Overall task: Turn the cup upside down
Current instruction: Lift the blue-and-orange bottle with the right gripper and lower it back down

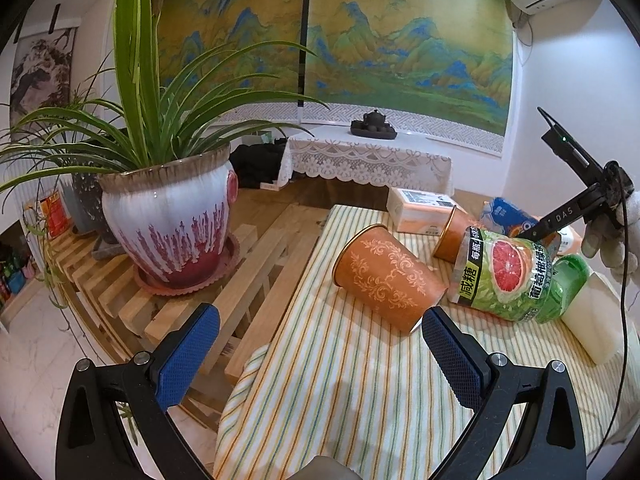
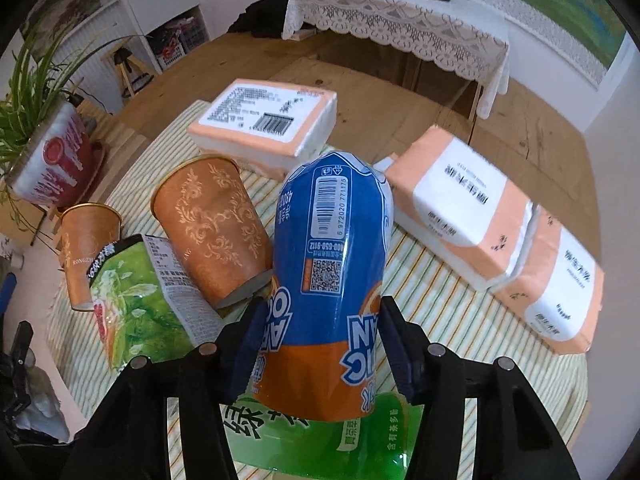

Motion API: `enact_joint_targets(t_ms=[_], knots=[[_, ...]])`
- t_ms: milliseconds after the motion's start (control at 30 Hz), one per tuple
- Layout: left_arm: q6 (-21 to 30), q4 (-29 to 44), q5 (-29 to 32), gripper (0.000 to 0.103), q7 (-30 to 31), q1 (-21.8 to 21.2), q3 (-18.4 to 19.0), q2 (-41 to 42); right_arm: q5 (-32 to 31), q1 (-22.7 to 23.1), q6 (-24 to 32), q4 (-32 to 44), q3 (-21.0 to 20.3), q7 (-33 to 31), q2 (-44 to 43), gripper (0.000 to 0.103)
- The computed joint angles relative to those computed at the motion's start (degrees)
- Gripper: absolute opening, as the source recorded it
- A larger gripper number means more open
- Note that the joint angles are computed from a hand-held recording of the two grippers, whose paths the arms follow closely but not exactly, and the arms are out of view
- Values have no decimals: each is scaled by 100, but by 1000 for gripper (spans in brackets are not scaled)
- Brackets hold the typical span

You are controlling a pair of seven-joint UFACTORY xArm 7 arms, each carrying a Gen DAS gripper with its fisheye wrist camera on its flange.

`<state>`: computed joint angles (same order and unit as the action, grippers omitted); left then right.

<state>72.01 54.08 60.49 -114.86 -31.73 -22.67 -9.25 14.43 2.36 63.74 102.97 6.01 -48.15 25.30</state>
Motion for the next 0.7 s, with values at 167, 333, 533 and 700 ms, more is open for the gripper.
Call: enact_joint_targets(t_ms=[167,333,533,700], knots=[[78,47,3,102,32,-24,-35,-8,191,-64,-240,-197,38,-119,-230,52],[245,151,-1,102,57,-95,-104,-17,542,-185,-327,-528,84,-512,-689,52],[505,296,-19,102,88,-225,-217,-39,1202,-333,-224,-1432,-51,-1451,-1735,52],[728,381,-91,102,28,-327,-332,-97,1520,-266,-84,-2445,-362,-2270,-2704,52]])
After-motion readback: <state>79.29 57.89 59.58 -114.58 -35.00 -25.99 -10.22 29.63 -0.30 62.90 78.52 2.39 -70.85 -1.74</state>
